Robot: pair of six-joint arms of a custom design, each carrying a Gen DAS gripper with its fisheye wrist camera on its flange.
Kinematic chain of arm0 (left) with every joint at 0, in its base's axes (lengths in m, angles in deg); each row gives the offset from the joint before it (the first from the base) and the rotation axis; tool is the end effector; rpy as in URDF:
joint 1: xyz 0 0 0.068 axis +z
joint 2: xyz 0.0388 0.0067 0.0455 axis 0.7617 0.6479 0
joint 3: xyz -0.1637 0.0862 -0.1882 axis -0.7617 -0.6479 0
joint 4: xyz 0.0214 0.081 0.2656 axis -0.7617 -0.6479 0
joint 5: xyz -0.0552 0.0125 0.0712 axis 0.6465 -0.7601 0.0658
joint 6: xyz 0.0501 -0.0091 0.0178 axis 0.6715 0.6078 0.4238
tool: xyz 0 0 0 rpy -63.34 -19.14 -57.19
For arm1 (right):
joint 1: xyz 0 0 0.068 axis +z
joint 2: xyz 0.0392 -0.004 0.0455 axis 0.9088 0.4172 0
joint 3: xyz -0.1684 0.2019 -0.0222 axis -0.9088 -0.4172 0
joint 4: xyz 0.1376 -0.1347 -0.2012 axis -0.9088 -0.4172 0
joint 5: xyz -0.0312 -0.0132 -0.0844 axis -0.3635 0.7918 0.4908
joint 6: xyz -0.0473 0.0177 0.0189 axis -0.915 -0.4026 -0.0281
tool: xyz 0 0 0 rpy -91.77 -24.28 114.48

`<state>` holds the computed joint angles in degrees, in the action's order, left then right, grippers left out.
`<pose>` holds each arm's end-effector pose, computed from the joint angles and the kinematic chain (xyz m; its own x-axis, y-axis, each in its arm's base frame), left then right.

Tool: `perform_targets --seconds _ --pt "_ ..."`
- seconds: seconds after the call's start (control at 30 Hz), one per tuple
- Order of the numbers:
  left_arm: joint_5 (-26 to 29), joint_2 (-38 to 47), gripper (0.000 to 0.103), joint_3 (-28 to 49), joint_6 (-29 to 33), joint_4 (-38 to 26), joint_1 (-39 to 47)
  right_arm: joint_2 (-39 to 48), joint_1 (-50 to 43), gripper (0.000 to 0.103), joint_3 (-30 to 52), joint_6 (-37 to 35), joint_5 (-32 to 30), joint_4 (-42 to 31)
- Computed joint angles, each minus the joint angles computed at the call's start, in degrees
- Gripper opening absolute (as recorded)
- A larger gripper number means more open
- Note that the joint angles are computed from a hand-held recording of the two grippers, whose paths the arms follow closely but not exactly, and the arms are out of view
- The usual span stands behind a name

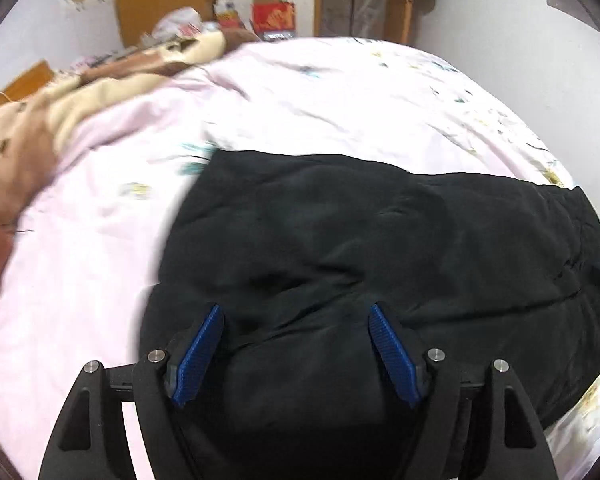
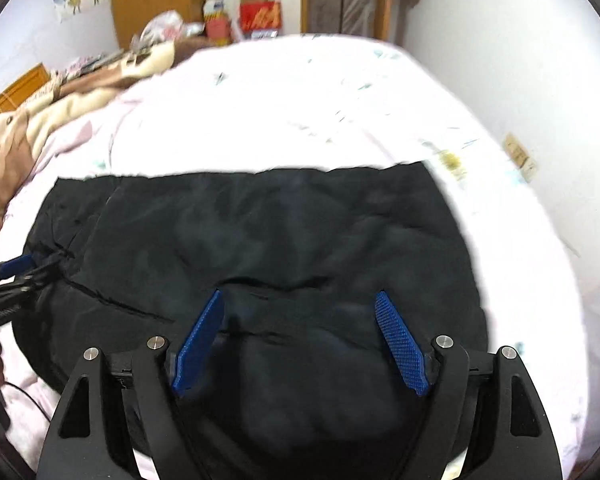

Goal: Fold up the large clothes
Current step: 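Lay the folded jacket flat with both tools and open them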

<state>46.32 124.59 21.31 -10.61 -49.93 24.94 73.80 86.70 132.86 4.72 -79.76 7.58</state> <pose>0.2654 -0.1096 0.2544 -0.8085 -0.1130 -0.5776 -0.1429 0.9897 0.0064 0.2431 0.0896 0.3148 -0.7779 -0.1228 -0.6162 -0.1473 0.9890 -0.0110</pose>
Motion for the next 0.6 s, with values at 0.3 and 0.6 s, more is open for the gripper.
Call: perform_targets --seconds 0.3,0.6 --pt "3.44 2.91 0.078 -8.13 1.23 6.13 4.72 -0.44 -9.63 0.08 -11.8 -5.89 -4.31 5.93" --pt "3.87 7.17 0.081 -7.3 1.8 7.98 5.19 2.22 -6.98 0.081 -10.93 -4.65 -1.83 5.08"
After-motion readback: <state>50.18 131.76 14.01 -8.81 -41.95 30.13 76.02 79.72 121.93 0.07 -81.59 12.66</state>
